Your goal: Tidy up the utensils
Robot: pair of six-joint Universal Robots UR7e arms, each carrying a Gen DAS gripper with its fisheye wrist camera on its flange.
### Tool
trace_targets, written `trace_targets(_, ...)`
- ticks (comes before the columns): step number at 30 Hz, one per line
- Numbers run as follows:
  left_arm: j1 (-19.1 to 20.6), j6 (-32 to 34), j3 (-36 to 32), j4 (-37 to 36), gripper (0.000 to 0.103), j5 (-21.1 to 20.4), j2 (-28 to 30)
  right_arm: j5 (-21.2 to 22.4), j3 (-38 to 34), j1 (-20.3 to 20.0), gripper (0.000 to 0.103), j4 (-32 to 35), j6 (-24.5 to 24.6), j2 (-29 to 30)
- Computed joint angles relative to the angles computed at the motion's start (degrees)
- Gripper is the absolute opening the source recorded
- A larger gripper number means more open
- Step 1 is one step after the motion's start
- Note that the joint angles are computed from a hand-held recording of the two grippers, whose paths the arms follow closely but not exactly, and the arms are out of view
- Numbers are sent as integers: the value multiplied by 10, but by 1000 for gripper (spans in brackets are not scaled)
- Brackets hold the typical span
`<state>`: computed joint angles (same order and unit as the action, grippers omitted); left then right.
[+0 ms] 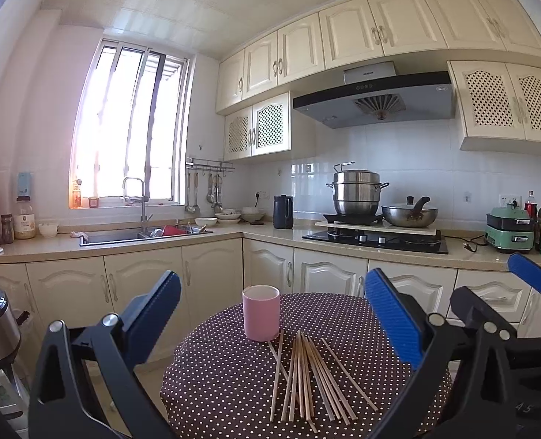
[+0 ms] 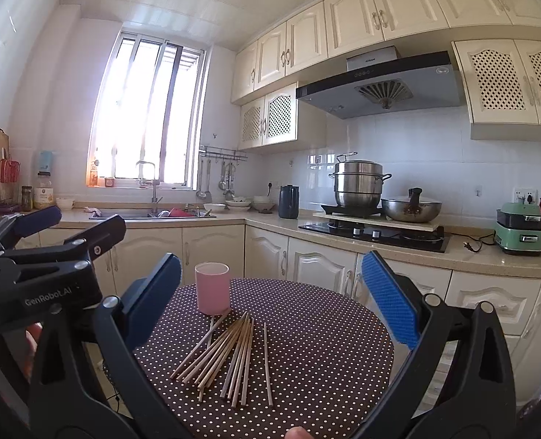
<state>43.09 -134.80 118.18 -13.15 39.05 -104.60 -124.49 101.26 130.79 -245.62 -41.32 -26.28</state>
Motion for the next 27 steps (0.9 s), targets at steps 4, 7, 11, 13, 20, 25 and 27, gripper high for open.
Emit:
trace_targets(4,8,35,1,-34,99,-4,17,-15,-18,-4,97,-11,-19,11)
trace_targets(7,24,3,-18,0,99,5,39,-10,-17,-15,97,8,4,9)
trace_targets(11,49,-12,-47,23,99,4,78,-15,-23,-26,97,45,21,9)
trace_targets(13,61,-11,-62,34,99,1,100,-16,-29,-33,97,59,19,11)
trace_targets(20,140,-127,-206,228,99,45,226,-29,-66,-67,97,172,35,14)
trace_targets(25,217,-236,-370,425,99,94,351,-47,-108,-103,97,298,70,13)
trace_targets(27,245,-265,-429,487,98,118,394,-41,-123,-117,97,349,85,14)
